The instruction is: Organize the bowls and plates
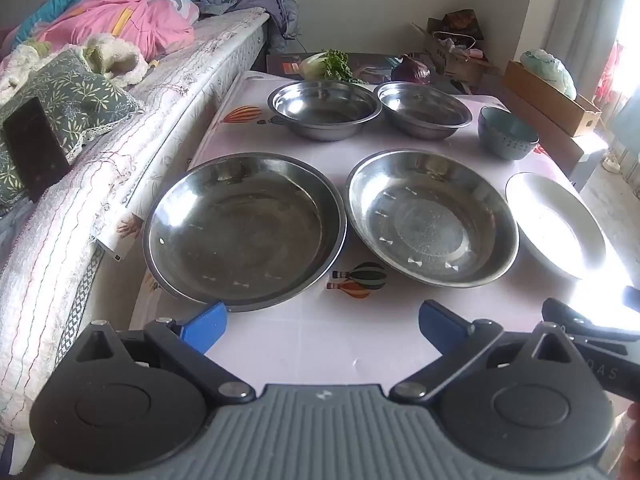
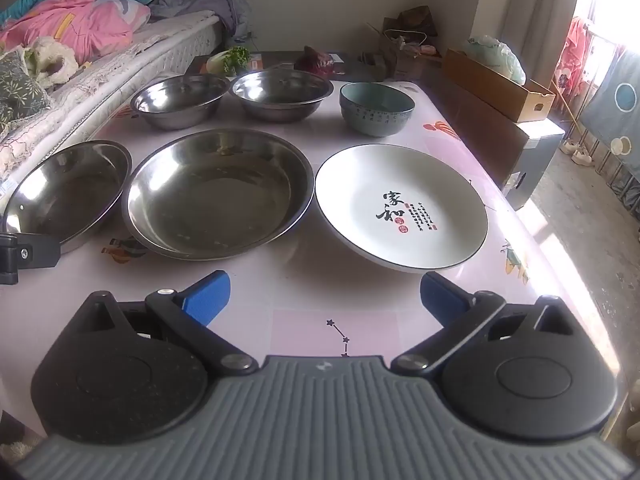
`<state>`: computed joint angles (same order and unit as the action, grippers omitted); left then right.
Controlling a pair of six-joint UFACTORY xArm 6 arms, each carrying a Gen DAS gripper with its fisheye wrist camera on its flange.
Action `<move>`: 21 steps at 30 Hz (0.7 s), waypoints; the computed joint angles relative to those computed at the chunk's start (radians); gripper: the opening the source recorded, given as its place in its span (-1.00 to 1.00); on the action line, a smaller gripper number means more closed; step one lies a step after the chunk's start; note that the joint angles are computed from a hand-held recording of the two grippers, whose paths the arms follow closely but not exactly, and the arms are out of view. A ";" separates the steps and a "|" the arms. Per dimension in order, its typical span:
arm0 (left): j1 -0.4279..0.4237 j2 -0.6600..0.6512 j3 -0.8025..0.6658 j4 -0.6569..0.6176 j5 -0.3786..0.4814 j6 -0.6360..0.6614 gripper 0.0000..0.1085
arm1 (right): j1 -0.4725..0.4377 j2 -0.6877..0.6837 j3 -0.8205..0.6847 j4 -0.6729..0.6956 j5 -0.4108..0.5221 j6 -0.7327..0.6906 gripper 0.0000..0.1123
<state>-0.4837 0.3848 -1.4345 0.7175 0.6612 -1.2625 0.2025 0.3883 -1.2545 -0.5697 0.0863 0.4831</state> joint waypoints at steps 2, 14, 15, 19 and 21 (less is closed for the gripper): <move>-0.001 0.001 -0.001 0.003 0.002 0.002 0.89 | 0.000 0.002 0.000 0.017 0.000 -0.008 0.81; -0.006 -0.022 0.025 0.030 -0.022 -0.014 0.89 | 0.019 -0.010 -0.012 0.138 0.046 -0.122 0.81; -0.006 -0.023 0.027 0.029 -0.023 -0.015 0.89 | 0.020 -0.014 -0.010 0.157 0.047 -0.139 0.81; -0.007 -0.025 0.028 0.027 -0.021 -0.014 0.89 | 0.021 -0.014 -0.012 0.144 0.050 -0.126 0.81; -0.006 -0.026 0.030 0.025 -0.021 -0.013 0.89 | 0.021 -0.017 -0.011 0.141 0.050 -0.122 0.81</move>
<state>-0.4896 0.3592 -1.4048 0.7428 0.6402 -1.2751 0.2238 0.3717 -1.2651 -0.4289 0.1364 0.3612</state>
